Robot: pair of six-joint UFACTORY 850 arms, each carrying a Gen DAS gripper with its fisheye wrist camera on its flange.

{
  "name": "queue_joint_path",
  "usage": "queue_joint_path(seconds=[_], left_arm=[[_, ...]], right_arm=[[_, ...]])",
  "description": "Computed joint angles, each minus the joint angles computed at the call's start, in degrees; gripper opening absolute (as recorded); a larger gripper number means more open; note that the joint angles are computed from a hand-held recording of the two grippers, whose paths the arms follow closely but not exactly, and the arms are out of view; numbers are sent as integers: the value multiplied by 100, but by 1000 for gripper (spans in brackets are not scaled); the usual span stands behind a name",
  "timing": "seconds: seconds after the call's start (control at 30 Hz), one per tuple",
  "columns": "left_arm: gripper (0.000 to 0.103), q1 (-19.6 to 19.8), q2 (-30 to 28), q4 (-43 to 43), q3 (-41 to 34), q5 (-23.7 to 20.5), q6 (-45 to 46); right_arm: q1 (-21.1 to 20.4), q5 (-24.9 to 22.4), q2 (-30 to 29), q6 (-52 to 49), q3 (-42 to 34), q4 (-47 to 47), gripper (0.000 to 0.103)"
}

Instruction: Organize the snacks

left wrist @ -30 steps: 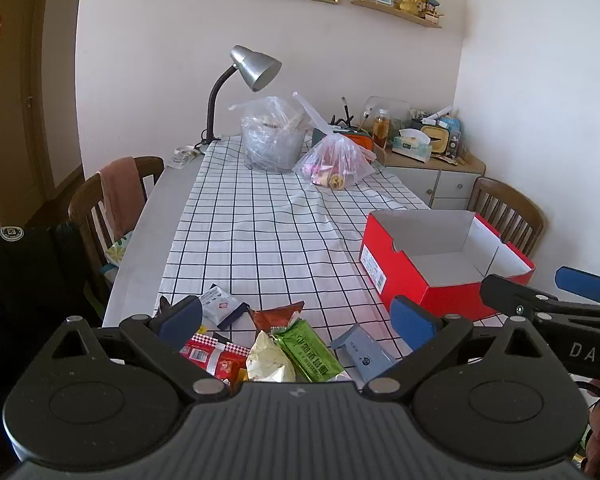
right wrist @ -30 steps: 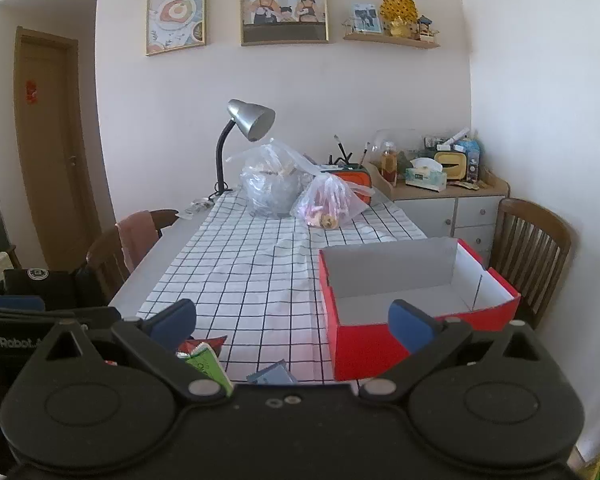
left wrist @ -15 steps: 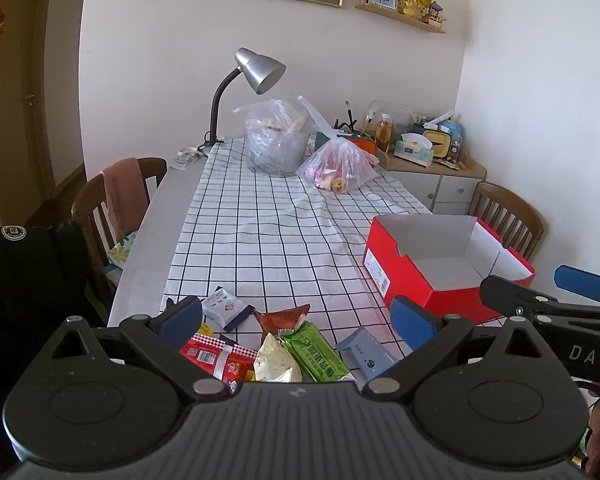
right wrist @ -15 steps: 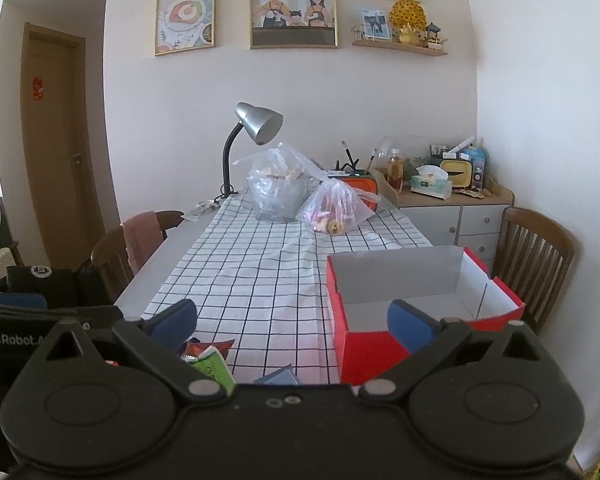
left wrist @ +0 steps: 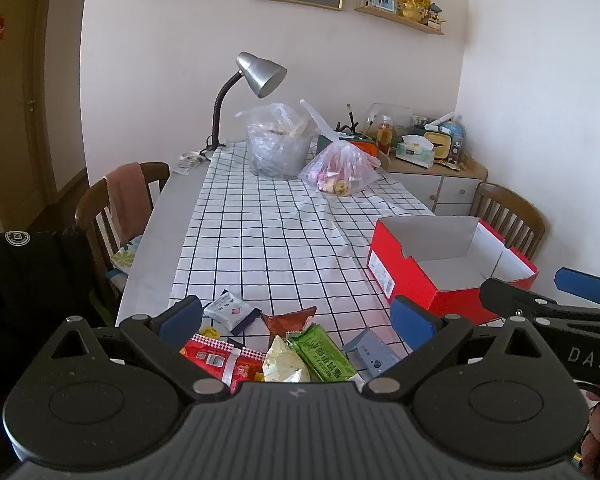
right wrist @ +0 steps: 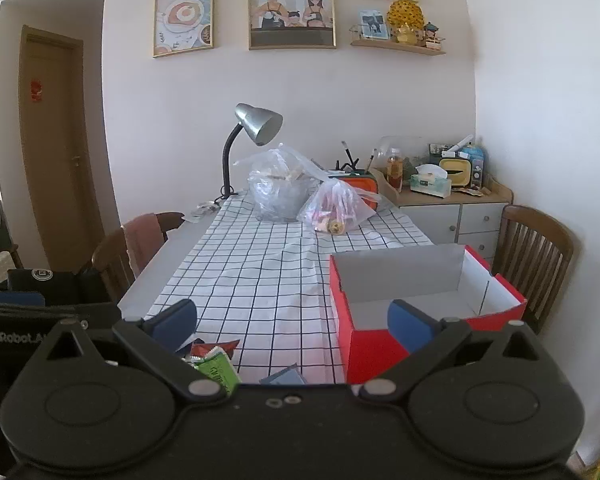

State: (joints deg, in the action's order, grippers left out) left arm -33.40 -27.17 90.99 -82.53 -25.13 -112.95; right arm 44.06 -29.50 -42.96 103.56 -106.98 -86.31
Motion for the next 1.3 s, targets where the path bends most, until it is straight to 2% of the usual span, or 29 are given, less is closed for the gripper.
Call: queue_joint_path(seconds=[0.5, 1.07, 1.23, 1.3], left_arm=[[101, 16, 12, 25, 26, 40, -1], [101, 47, -60, 106, -36, 154, -101], [101, 119, -122, -186, -89, 251, 99], [101, 185, -191, -649, -156, 281, 389]], right_arm=[[17, 79, 60, 194, 94, -261, 103], [54, -94, -25, 118, -5, -244, 103], [-47, 295, -165, -366, -200, 115, 103], [-126, 483, -303, -890, -372, 621, 103]])
